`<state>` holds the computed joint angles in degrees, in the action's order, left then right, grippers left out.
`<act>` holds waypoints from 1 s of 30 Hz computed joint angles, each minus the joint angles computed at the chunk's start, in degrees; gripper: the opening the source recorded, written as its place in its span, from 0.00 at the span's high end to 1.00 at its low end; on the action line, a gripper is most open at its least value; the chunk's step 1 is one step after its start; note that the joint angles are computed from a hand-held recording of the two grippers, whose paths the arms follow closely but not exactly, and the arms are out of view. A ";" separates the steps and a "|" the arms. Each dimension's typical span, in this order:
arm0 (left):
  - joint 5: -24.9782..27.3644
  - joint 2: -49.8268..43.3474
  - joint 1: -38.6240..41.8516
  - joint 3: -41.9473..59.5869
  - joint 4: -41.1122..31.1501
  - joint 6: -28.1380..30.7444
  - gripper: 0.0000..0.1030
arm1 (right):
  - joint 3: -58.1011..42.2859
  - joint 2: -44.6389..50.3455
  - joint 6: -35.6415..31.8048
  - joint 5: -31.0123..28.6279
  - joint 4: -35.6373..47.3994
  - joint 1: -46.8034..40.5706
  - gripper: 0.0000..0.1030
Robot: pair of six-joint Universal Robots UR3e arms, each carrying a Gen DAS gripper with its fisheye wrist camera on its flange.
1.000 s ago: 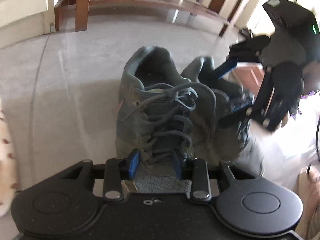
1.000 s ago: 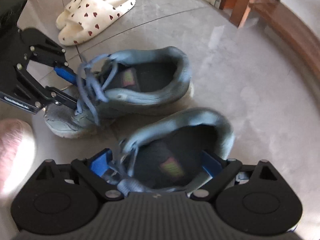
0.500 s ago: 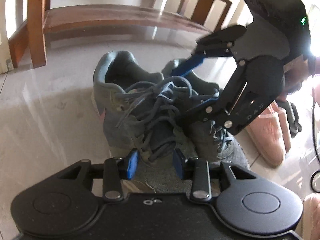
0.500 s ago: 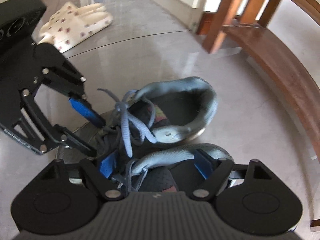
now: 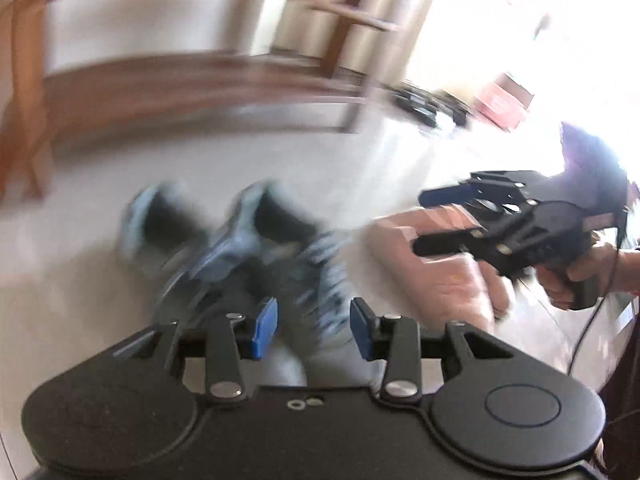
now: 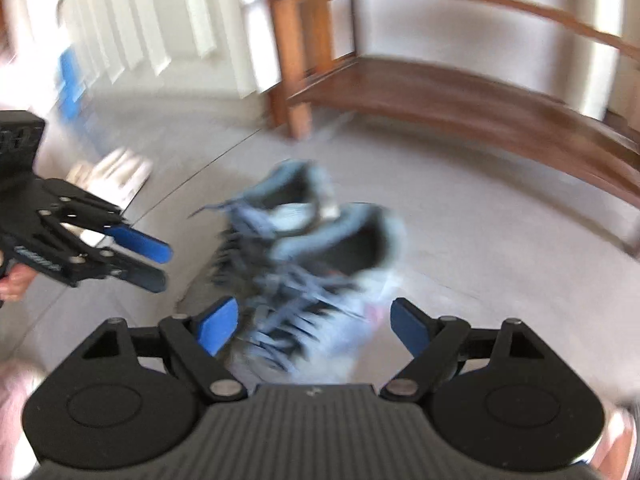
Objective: Organize scattered shoes
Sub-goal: 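Move both tools back toward the shoe rack, then lower the right tool over the pair of black textured slides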
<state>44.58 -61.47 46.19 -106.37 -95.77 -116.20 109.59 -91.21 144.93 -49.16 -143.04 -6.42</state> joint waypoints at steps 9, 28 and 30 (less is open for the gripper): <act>14.42 -27.02 -36.86 25.27 30.11 -29.31 0.58 | 16.64 -13.02 19.68 1.41 -21.35 -20.52 0.00; 46.70 -62.58 -74.06 44.92 59.06 -79.04 0.53 | 16.27 -12.41 7.13 -7.40 -6.41 -40.87 0.02; 49.14 -62.84 -75.07 43.36 60.67 -78.88 0.53 | 15.87 -11.52 5.89 -7.50 -6.43 -41.87 0.03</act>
<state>93.72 -124.31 -28.89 -63.01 -35.09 -195.07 125.46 -102.73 150.82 -56.66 -149.47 -48.30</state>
